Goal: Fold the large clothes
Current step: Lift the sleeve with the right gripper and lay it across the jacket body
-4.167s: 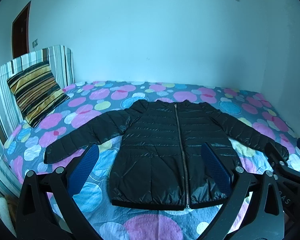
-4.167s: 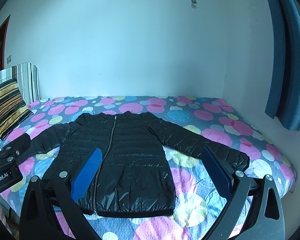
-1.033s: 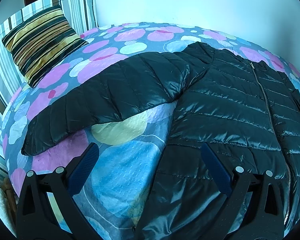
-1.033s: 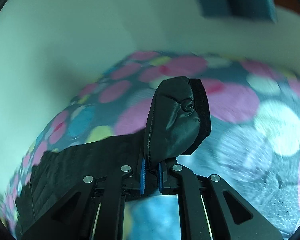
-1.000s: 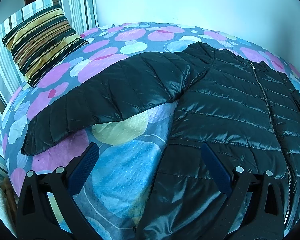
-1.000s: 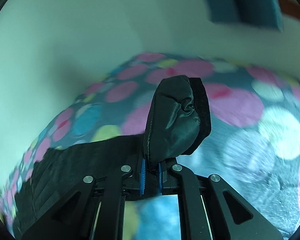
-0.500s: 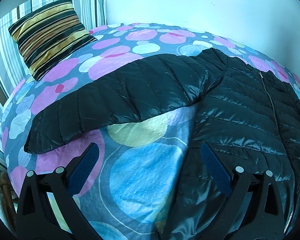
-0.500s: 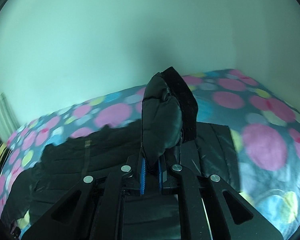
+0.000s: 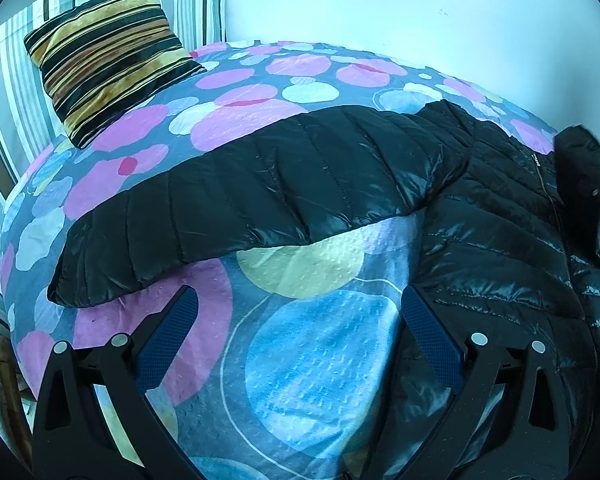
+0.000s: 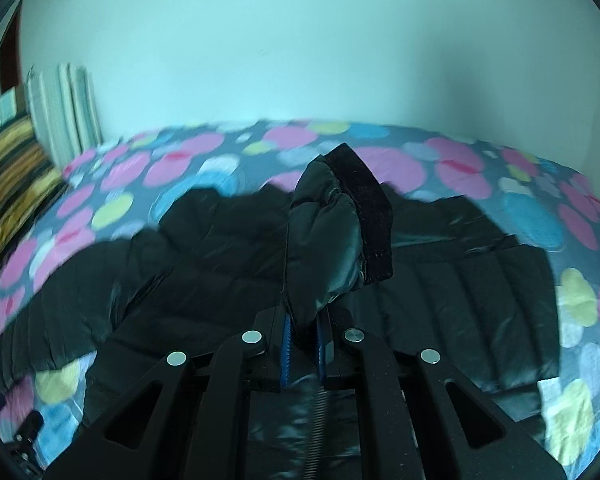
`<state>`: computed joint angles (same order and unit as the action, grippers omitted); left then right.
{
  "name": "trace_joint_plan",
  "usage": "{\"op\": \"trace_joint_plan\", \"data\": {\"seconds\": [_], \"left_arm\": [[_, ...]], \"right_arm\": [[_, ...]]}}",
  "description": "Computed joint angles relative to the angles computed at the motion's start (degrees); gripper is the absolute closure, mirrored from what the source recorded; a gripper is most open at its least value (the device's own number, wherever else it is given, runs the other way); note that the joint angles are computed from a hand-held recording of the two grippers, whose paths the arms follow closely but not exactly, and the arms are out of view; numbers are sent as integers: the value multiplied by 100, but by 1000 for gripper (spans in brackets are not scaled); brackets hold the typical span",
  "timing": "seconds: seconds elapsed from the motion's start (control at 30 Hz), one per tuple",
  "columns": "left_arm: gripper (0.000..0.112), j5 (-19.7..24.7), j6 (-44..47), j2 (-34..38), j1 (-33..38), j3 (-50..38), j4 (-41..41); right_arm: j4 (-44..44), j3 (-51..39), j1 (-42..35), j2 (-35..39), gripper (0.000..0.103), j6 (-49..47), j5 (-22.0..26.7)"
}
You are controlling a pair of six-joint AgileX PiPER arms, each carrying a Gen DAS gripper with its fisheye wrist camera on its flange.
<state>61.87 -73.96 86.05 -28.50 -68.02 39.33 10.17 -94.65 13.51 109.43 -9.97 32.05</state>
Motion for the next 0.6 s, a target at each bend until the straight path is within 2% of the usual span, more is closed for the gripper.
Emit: {"op": "trace_joint_plan", "data": {"seconds": [0.23, 0.53, 0.6], "left_arm": [[11, -71, -16, 3, 167, 134, -29], [11, 192, -49, 207, 238, 194, 102], [11, 372, -105, 283, 208, 168, 212]], "right_arm": [[-500, -144, 267, 247, 94, 273, 193], [-1120, -391, 557, 509, 94, 498, 467], [-1304, -404, 659, 537, 94, 542, 476]]}}
